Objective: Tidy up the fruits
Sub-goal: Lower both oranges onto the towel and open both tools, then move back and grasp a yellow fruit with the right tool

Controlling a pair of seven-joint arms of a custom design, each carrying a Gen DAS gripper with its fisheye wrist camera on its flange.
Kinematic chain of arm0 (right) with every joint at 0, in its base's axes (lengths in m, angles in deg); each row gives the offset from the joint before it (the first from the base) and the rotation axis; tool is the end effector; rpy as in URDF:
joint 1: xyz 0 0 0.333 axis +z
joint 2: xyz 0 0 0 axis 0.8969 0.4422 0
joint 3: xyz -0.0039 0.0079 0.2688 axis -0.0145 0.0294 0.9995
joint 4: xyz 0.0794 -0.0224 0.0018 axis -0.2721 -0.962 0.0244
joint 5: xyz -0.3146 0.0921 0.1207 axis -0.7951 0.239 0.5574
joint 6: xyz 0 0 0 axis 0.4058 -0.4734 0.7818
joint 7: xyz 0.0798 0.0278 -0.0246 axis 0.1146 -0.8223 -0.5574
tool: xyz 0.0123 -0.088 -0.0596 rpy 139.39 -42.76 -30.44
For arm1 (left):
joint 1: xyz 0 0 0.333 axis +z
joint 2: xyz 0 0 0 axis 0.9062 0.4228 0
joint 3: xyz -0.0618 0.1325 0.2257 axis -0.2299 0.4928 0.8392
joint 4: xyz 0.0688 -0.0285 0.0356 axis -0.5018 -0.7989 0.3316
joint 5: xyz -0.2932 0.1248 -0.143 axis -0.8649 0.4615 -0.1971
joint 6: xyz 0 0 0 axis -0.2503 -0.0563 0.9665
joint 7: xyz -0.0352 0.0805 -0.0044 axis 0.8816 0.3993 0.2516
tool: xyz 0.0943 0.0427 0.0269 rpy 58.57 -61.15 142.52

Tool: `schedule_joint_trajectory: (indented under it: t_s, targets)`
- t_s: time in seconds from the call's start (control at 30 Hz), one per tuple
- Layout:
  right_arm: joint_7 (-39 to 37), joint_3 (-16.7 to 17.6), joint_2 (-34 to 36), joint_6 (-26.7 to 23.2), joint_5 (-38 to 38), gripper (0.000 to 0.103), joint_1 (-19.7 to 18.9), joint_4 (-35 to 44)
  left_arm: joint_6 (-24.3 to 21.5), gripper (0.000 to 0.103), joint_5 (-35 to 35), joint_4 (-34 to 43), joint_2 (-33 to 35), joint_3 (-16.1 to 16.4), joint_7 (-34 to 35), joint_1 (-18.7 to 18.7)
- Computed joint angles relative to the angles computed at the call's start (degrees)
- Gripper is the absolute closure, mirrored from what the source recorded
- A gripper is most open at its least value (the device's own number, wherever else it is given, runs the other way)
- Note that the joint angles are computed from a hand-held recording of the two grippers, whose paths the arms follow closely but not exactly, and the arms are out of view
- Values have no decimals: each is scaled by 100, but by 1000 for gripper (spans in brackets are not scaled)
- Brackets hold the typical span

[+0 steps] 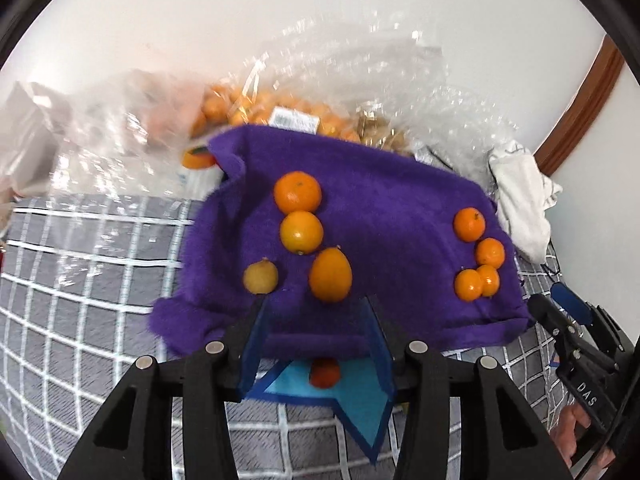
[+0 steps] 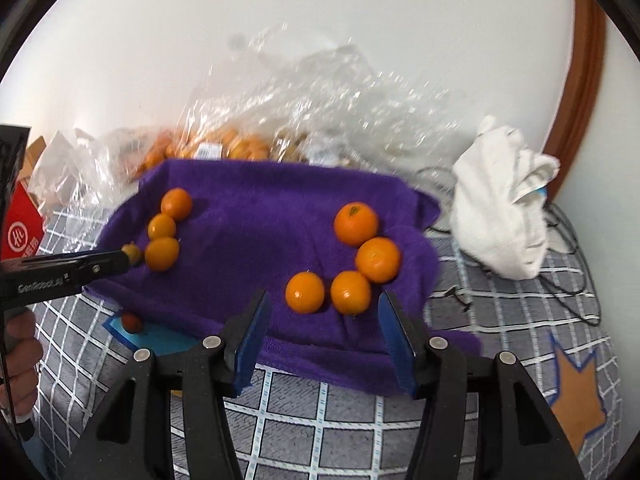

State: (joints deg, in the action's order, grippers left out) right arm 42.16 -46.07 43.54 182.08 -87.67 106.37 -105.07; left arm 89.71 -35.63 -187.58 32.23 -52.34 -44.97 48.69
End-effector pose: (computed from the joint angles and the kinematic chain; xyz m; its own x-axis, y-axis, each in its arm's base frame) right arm 0.5247 0.4889 0.5193 0.4006 -0.9161 0.0156 -0.6941 -0.3145 -0.6475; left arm 0.4737 -0.2863 0.5008 0.2805 -0.9323 0.2283 -0.7719 -0.3605 -0.5237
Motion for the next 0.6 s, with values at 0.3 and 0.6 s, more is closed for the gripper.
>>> schedule_joint_trajectory:
  t_s: [0.3,0.6]
  targets:
    - [657,171,-1212,768,-353,48,-61,-1662,-272,59,377,-649,-1020,-333,-583,149]
    - [649,525,-1610,868,-174,48,-192,-2433,-163,59,119,-1533,-1965,-719,-631,425]
